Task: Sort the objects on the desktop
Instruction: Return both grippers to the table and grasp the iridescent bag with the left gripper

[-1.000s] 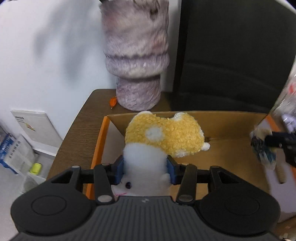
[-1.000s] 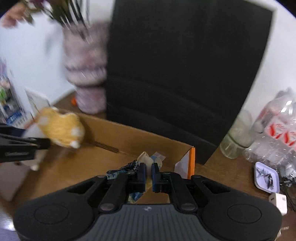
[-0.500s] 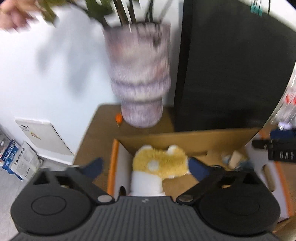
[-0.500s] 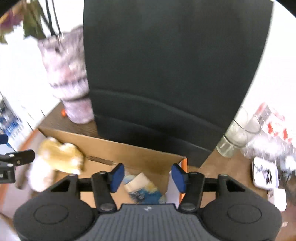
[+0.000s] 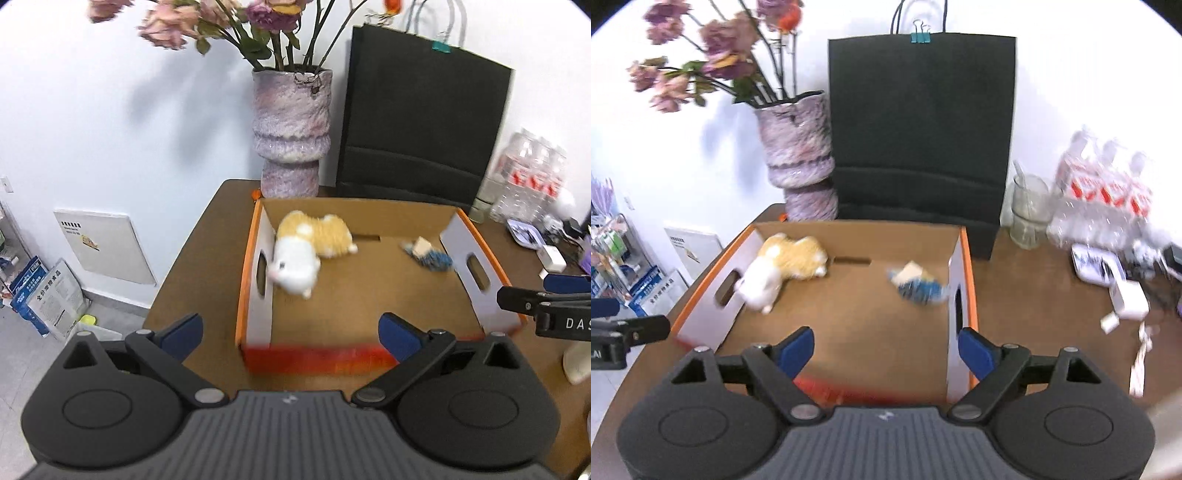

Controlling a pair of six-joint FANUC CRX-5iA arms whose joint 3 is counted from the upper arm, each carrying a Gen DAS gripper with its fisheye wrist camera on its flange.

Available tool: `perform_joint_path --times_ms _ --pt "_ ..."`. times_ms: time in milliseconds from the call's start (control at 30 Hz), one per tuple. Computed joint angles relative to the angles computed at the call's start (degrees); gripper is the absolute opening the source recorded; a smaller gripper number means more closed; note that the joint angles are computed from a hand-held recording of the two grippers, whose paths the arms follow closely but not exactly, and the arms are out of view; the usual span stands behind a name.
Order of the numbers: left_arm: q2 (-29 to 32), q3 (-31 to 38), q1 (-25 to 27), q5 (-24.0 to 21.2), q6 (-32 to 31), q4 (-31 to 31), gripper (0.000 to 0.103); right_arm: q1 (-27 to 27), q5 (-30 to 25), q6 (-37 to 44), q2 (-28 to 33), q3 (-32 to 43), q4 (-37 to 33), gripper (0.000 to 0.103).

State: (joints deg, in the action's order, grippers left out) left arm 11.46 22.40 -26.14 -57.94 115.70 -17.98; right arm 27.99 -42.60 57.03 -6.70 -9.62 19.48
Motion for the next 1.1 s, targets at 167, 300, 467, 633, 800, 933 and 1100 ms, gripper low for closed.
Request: perform_joint_path --times_ms 167,300,467,633,800,933,1100 --pt "-9.94 -14.65 -3.88 7.69 7.82 -5.26 0.103 6.20 6.60 -16.88 -12.39 -19.10 16.03 0.086" --pt "-17.19 -25.08 -9.53 12.23 16.32 -12.50 0.103 11.97 7.37 -28.99 -24.07 -32.67 25.19 0.086" --pt "-22.22 -32.37 -18.14 11.89 27.19 -20.61 0.103 25.17 -3.22 -40.39 -36.64 -44.83 34.55 0.086" --pt "-22.74 -33.57 -26.82 5.15 34.94 -27.44 0.103 42.62 -18.69 -50.68 -47.37 -50.54 33.95 0.086" --pt "-22.95 -33.72 -28.24 5.06 36.31 -28.56 0.103 54.53 -30.05 -57.89 -52.88 -53.43 35.37 0.086" --pt "-21.03 -32.31 -27.66 5.28 36.36 -29.00 0.103 51.29 -27.47 -56.97 -52.09 -53.30 36.20 0.086" --pt "-18.97 -30.70 -24.68 8.47 35.35 -27.48 0.103 38.85 -16.48 -53.74 -47.77 -52.11 36.93 0.085"
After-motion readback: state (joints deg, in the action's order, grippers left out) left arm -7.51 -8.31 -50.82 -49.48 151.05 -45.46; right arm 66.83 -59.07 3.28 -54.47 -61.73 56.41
